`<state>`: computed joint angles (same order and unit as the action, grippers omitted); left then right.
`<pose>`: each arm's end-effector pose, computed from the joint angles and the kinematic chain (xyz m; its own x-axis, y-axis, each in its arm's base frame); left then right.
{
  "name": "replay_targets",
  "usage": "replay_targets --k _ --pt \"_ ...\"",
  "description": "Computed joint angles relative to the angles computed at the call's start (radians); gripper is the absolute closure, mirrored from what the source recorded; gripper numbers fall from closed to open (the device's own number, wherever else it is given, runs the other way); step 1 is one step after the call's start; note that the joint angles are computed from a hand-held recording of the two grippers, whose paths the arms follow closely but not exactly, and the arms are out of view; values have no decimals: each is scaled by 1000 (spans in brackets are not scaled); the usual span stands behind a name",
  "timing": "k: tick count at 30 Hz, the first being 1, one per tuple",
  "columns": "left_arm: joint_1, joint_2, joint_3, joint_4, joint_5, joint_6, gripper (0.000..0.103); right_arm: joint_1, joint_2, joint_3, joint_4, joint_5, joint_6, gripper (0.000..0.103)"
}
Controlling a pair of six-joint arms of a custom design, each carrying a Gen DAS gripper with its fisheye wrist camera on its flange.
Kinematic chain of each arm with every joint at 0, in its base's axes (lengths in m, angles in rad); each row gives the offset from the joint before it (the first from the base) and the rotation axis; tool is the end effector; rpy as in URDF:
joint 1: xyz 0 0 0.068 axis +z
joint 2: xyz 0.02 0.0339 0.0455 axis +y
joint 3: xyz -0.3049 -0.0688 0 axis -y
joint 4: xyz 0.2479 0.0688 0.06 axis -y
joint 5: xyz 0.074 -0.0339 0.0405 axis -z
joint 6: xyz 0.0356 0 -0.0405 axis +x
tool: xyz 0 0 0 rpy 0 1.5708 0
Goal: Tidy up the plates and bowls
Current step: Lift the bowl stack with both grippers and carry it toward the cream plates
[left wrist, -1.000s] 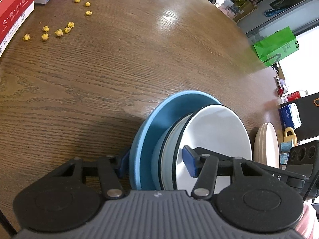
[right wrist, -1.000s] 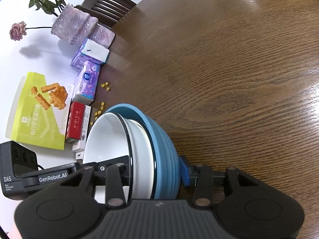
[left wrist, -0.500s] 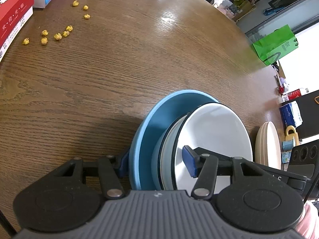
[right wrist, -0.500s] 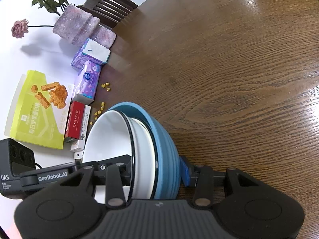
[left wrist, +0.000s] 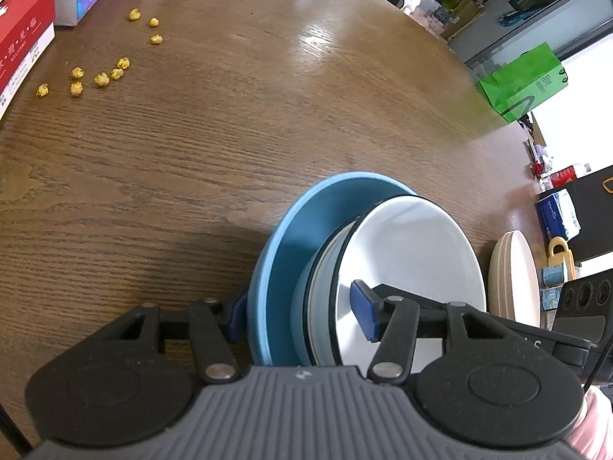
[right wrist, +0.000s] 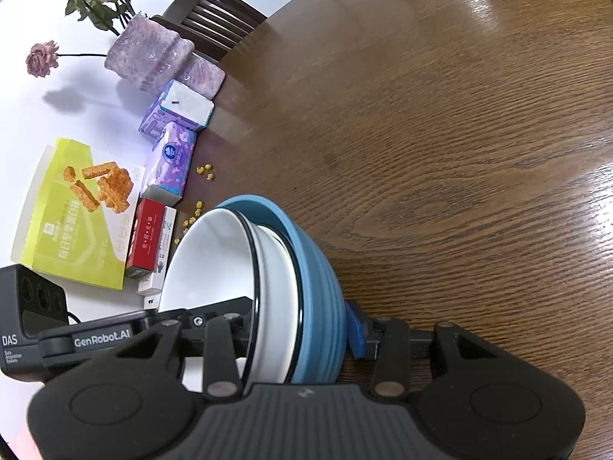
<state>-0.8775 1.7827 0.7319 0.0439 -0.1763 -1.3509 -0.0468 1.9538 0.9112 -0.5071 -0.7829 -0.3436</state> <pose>0.2078 -0.2403 0.1341 -0.7983 -0.5426 -0.2612 -0.3750 0.7874 -0.4893 0.3136 0.0104 0.1132 -0.9465 -0.1947 -0.2574 -0.3192 0.6831 0.6569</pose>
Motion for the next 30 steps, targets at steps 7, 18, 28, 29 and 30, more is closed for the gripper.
replay_targets --k 7,18,28,29,30 --pt "2 -1 25 -19 -3 20 49 -18 -15 0 -9 -7 -9 63" --pt "-2 8 107 -78 -19 59 49 -72 -27 33 -61 -27 -47 63" --pt "-8 49 212 -131 -29 83 49 -123 -20 85 -114 -41 -87 63" --pt "-9 54 224 -138 -30 85 49 -130 -19 89 -121 -42 -93 63" --pt "-11 59 236 -145 -32 87 49 -136 -18 94 -128 -44 -100 63"
